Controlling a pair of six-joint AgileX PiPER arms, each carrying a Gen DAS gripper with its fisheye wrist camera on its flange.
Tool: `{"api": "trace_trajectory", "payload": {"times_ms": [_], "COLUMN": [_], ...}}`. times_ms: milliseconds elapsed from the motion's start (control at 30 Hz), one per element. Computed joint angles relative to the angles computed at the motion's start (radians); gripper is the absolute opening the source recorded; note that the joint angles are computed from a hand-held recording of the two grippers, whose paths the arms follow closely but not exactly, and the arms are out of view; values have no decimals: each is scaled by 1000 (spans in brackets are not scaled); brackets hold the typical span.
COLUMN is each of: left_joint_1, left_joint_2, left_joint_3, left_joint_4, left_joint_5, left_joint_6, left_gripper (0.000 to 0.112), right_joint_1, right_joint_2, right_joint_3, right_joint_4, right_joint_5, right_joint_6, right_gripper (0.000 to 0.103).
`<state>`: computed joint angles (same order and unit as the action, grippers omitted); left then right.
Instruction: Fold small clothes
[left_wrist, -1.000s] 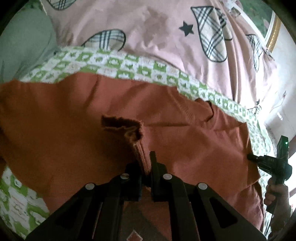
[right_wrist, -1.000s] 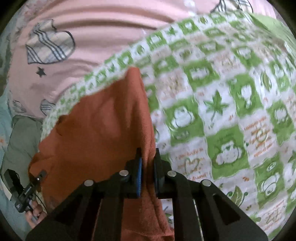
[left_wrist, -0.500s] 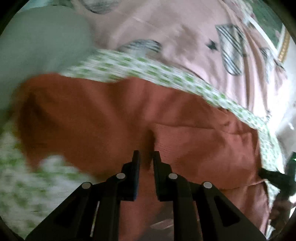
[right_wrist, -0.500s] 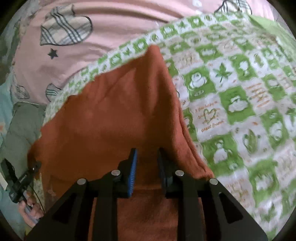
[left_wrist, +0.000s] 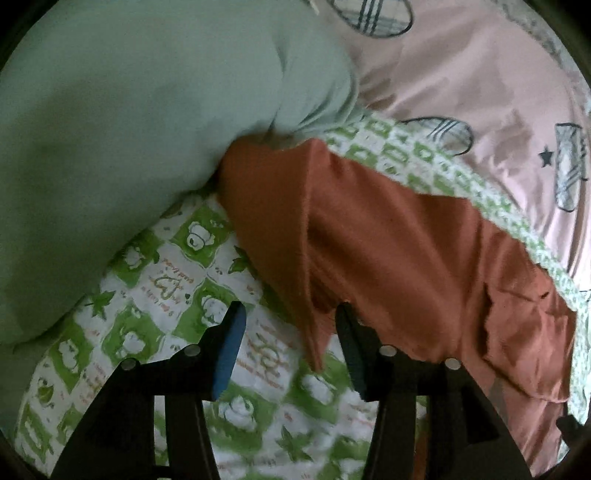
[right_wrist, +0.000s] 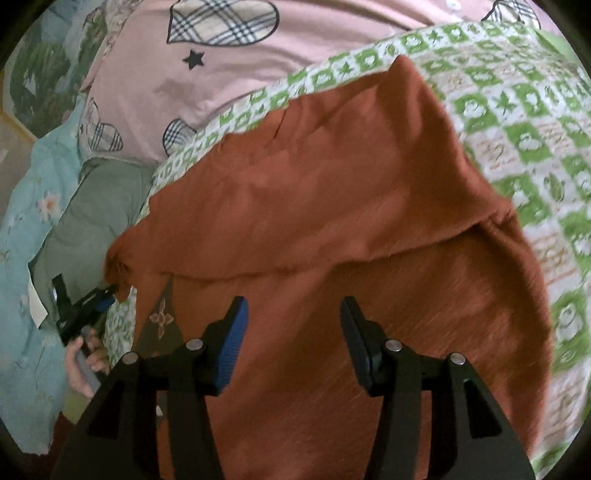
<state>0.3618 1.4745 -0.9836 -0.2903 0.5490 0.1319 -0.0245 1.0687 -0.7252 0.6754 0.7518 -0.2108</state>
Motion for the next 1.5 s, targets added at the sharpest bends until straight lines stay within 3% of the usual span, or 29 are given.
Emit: {"api": "trace_trajectory", "payload": {"times_ms": [67, 233, 333, 500, 600, 733, 833, 1033, 1200, 1267, 1367, 1500], "left_joint_1": [24, 18, -32, -210, -372, -617, -783, -908, -968, -967, -953, -914], "left_joint_2": [36, -47, -132, -269, -267, -177, -20, 287, 478, 479, 371, 142], "left_joint_3": [-23, 17, 23, -8, -66, -157, -271, -499, -644, -623, -475, -190], "left_joint_4": [-84, -147, -183, -215, -222, -193, -143, -168, -64, -64, -82, -87], "left_joint_5": [15, 8, 60, 137, 158, 118, 75, 89, 147, 150, 92, -11], "left_joint_6": [79, 170, 209, 213, 165, 69, -11, -41, -131, -146, -128, -111], "left_gripper": [6, 3, 2, 2, 2, 2, 2, 2, 5, 20, 47, 53], "right_joint_1": [17, 14, 3, -15, -56, -151, -246, -424, -448, -431, -352, -221], "right_joint_2": [5, -8, -29, -76, -112, -148, -167, -168, -141, -130, -105, -12], "right_joint_3": [3, 19, 35, 53, 59, 64, 68, 73, 62, 51, 29, -28], "right_joint_4": [-5, 17, 43, 70, 86, 124, 156, 206, 215, 219, 209, 183], "right_joint_5": [-12, -12, -1, 16, 48, 112, 171, 268, 270, 259, 199, 106], "right_joint_6": [13, 4, -18, -20, -39, -97, -151, -253, -275, -282, -258, -229], "right_gripper": [53, 53, 53, 53, 53, 53, 53, 53, 53, 53, 53, 53]}}
